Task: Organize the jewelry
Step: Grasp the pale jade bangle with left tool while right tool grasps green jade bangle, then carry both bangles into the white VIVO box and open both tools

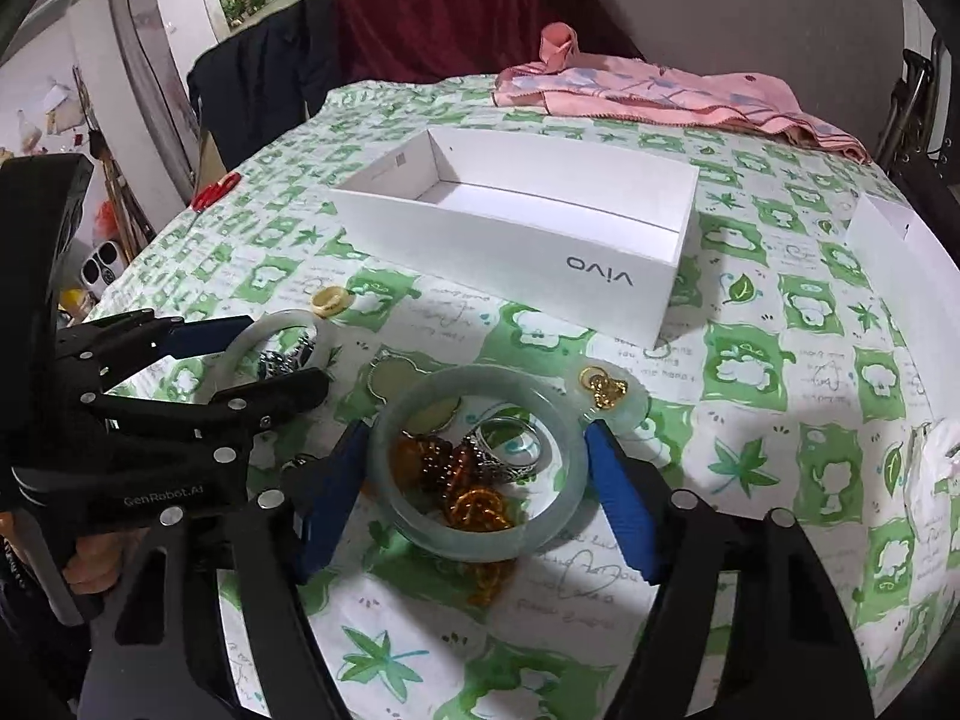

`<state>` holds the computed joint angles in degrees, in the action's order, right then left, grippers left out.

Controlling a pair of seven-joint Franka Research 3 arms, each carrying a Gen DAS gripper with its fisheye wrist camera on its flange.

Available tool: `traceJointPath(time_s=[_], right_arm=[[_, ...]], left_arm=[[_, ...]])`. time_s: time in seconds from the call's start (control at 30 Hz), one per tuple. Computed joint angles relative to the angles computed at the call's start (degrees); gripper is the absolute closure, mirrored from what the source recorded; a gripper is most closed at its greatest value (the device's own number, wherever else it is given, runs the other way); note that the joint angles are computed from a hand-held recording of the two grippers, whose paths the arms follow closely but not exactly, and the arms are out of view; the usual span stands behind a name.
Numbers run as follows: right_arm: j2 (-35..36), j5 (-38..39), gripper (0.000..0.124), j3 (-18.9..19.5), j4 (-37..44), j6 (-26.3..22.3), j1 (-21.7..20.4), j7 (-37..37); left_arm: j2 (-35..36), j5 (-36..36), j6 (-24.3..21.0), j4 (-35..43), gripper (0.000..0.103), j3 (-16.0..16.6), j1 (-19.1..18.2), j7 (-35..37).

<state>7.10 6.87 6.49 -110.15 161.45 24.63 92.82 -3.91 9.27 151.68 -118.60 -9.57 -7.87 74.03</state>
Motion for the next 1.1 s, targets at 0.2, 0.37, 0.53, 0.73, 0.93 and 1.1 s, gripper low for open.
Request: traceJointPath(time_s=[0.2,0.37,0.53,0.73,0.93,1.1], right_arm=[[-0.90,0.56,0.055,-0.15,-1.33,3.11,-0.16,0.34],[-1.55,0.82,0.055,-0.28,-2.29,5.10,-0.49,1.45],[-2.88,5.80,0.055,0.22,-2.39,7.40,-1.67,-0.08],[1.60,-0.76,0.055,-2.11,8.22,5.89,-1.63,6.78],[11.84,-0.07,0.055,-3.06,21.87,-0.40,-1.42,7.59],[15.78,0.14,0.055,-3.52,25.96,-3.57,-1.23,7.00]], left_arm=[[-1.92,-2.53,4.70,-2.18,0.034,0.55,0.00,0.63],[-1.98,0.01,5.34,-2.06,0.034,0.23,0.42,-1.67],[-0.49,-1.53,4.35,1.51,0.034,0.57,0.10,-1.05],[5.22,0.08,2.65,12.57,0.034,0.23,0.71,-1.77],[14.07,1.64,-0.74,23.71,0.034,0.01,0.83,-4.28],[17.85,0.92,-2.45,26.25,0.034,-0.25,1.07,-3.74]])
